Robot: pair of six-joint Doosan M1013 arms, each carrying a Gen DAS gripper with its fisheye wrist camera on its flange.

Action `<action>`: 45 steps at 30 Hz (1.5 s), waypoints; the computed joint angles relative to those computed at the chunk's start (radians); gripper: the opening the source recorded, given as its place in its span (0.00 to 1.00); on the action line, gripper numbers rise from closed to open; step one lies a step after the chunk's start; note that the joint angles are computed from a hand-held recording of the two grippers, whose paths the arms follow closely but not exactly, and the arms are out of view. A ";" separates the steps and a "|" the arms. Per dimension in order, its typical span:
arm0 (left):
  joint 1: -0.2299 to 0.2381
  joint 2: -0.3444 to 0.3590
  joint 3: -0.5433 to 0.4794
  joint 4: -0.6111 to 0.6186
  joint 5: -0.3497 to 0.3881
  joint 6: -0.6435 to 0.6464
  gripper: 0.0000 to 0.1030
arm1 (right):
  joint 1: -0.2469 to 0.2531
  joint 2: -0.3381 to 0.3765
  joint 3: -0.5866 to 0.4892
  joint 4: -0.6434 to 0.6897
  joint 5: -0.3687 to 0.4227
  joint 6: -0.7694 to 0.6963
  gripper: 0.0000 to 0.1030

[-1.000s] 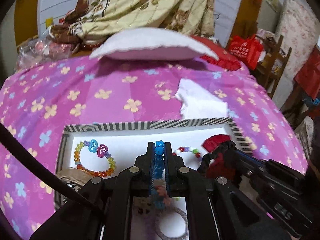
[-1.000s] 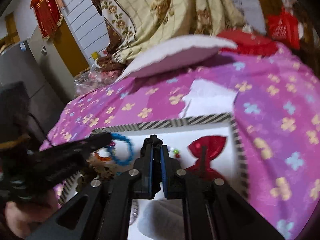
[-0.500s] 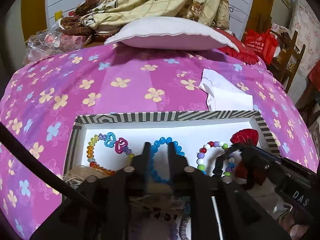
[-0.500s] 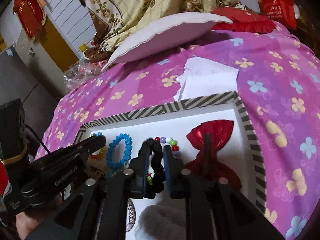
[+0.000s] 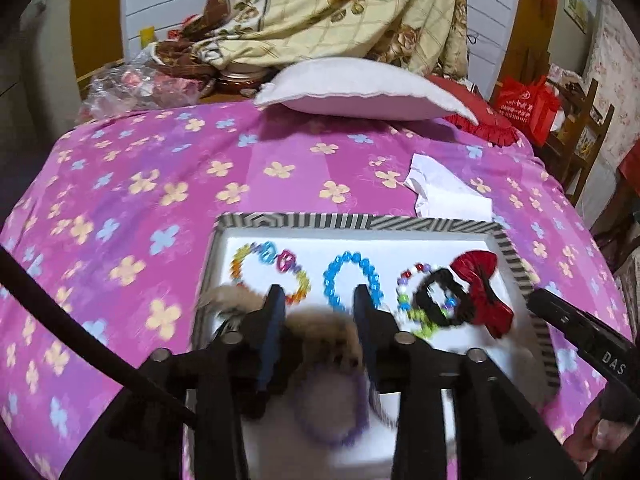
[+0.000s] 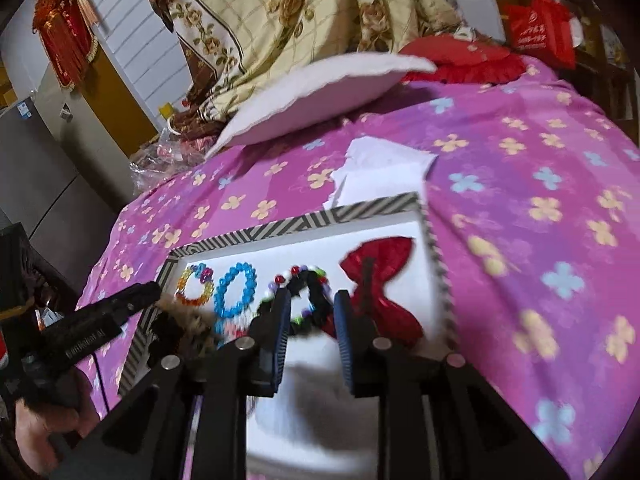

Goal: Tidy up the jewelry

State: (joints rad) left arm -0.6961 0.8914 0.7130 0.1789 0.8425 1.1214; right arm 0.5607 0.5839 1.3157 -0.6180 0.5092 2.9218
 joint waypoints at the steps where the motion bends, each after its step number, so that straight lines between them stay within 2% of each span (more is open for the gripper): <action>1: -0.004 -0.027 0.044 0.015 -0.018 -0.014 0.63 | 0.009 -0.016 0.022 -0.026 0.003 0.022 0.23; 2: -0.008 -0.052 0.083 0.023 -0.034 -0.023 0.68 | 0.020 -0.034 0.047 -0.052 0.003 0.045 0.25; 3: -0.011 -0.077 0.125 0.022 -0.051 -0.026 0.76 | 0.030 -0.051 0.073 -0.078 -0.003 0.071 0.31; 4: -0.015 -0.101 0.164 0.016 -0.062 -0.025 0.79 | 0.047 -0.076 0.115 -0.122 -0.017 0.114 0.37; 6: -0.031 -0.151 0.250 0.052 -0.092 -0.060 0.80 | 0.077 -0.107 0.171 -0.184 -0.019 0.180 0.67; 10: -0.078 -0.243 0.406 0.265 -0.158 -0.228 0.80 | 0.135 -0.155 0.240 -0.294 0.019 0.262 0.67; 12: -0.111 -0.292 0.490 0.454 -0.185 -0.373 0.80 | 0.167 -0.177 0.279 -0.391 0.026 0.339 0.70; 14: -0.134 -0.323 0.539 0.561 -0.188 -0.451 0.80 | 0.182 -0.188 0.296 -0.430 0.030 0.394 0.70; 15: -0.149 -0.339 0.568 0.622 -0.182 -0.500 0.80 | 0.192 -0.199 0.313 -0.511 0.032 0.469 0.70; 17: -0.166 -0.358 0.602 0.681 -0.170 -0.551 0.80 | 0.200 -0.199 0.314 -0.550 0.063 0.484 0.70; 18: -0.166 -0.365 0.614 0.669 -0.180 -0.554 0.80 | 0.199 -0.192 0.301 -0.508 0.076 0.441 0.70; 20: -0.155 -0.379 0.631 0.566 -0.227 -0.514 0.80 | 0.196 -0.179 0.279 -0.436 0.109 0.364 0.70; 22: -0.154 -0.374 0.623 0.525 -0.192 -0.504 0.80 | 0.193 -0.166 0.260 -0.390 0.127 0.308 0.70; 24: -0.159 -0.372 0.624 0.526 -0.170 -0.518 0.80 | 0.198 -0.154 0.245 -0.396 0.155 0.299 0.70; 29: -0.170 -0.363 0.616 0.526 -0.108 -0.546 0.80 | 0.202 -0.140 0.226 -0.390 0.169 0.270 0.70; 34: -0.168 -0.361 0.618 0.496 -0.118 -0.527 0.80 | 0.208 -0.140 0.226 -0.444 0.173 0.307 0.70; 45: -0.165 -0.339 0.588 0.421 -0.078 -0.482 0.80 | 0.210 -0.133 0.214 -0.431 0.181 0.266 0.70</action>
